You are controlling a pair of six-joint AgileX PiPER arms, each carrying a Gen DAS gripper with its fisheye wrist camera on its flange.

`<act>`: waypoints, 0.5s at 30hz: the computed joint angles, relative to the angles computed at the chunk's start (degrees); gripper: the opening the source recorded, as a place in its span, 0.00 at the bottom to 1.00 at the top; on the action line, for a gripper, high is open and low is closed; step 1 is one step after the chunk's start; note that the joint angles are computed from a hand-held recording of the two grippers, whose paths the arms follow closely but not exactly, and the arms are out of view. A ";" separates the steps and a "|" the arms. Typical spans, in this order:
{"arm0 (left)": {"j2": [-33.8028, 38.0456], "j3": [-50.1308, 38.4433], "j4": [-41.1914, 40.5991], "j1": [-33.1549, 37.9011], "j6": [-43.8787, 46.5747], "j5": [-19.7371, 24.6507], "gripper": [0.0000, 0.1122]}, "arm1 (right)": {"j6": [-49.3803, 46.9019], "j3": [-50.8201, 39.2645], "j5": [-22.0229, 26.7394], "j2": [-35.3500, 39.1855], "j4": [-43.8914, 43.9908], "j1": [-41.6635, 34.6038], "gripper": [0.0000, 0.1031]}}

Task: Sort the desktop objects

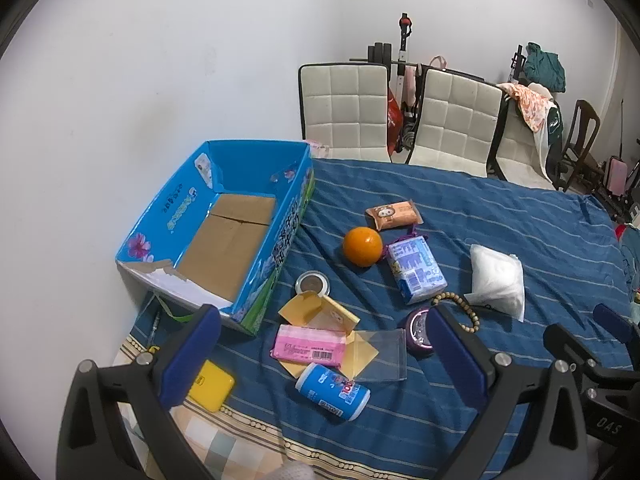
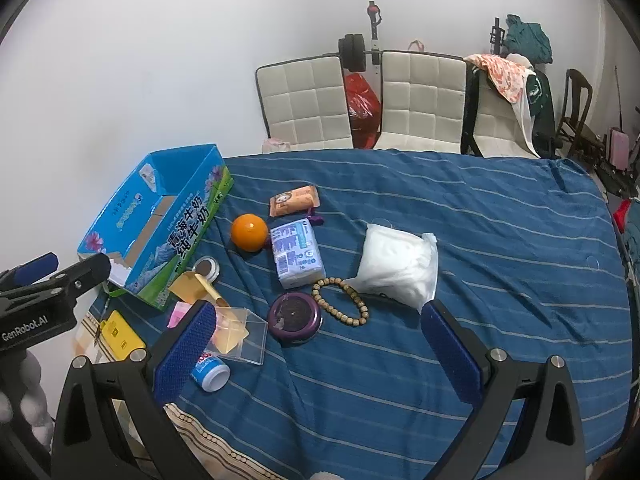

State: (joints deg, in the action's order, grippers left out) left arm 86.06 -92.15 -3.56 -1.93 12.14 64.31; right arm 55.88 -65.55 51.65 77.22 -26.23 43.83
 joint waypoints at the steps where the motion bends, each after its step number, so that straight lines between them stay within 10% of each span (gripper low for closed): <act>1: 0.09 -0.24 -0.06 0.24 0.01 0.31 0.90 | -5.73 -0.30 1.87 -3.84 3.26 -2.86 1.00; 15: 1.14 -0.88 0.17 2.42 0.18 1.58 0.90 | -14.79 -9.56 10.12 -3.76 9.46 -2.24 1.00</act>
